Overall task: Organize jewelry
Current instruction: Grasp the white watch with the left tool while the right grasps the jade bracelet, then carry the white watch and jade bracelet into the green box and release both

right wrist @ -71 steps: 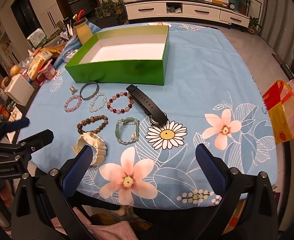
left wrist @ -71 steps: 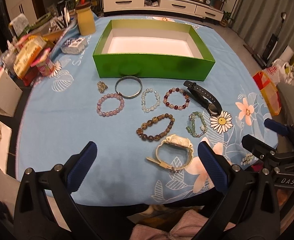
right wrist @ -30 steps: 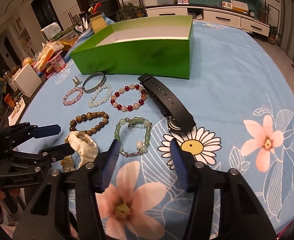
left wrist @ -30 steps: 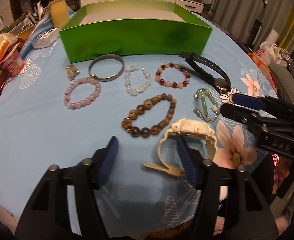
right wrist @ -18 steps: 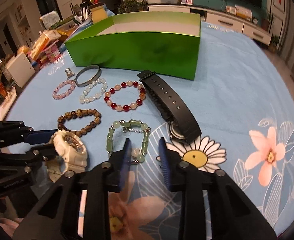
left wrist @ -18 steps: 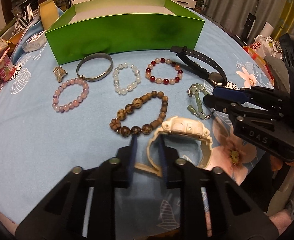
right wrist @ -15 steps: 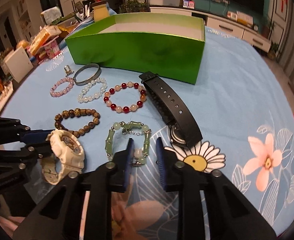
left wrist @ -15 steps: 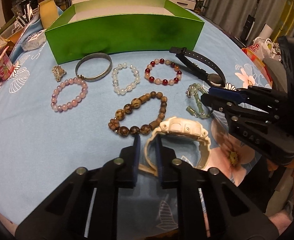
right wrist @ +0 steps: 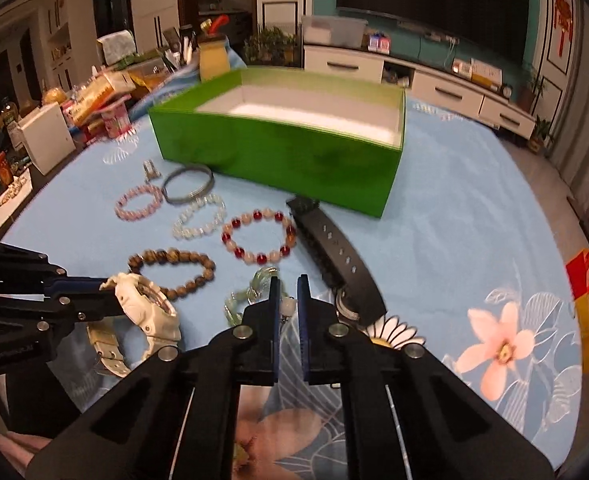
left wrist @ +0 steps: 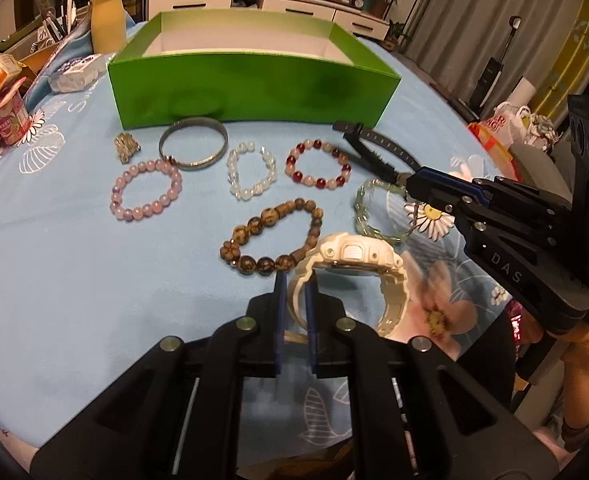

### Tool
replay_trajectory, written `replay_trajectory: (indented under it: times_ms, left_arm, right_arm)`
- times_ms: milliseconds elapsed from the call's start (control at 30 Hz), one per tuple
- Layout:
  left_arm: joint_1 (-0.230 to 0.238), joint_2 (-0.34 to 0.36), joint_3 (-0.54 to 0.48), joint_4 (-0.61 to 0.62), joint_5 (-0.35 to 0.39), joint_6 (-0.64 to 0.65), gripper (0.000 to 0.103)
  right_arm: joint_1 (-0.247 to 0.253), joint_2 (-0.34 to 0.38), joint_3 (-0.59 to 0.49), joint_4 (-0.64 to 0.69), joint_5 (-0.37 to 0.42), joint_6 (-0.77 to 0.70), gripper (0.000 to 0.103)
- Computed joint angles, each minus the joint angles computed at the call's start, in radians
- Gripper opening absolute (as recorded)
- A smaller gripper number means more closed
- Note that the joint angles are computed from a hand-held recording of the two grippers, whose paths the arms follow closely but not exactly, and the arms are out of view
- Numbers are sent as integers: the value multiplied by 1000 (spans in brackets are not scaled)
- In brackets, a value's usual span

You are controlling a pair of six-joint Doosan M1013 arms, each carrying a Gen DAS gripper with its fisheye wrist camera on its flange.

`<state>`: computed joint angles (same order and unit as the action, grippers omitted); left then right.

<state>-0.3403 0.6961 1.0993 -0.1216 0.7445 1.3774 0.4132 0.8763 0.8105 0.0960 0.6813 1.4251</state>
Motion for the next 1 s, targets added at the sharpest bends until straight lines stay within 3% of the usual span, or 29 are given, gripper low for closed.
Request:
replay_trajectory:
  times_ms: [400,733,1000]
  left_arm:
    - [10,-23,-5,17,-50,-27,9]
    - [23,-9,-53,41,-50,-59,9]
    - [48,49,-192,79,-5,-108,9]
  right_arm:
    - [-13,-39,31,75,-86,-39,7]
    - [-25,-18,-48,129,-99,-82,7]
    - [-32,30,-171,134,-97,-100,7]
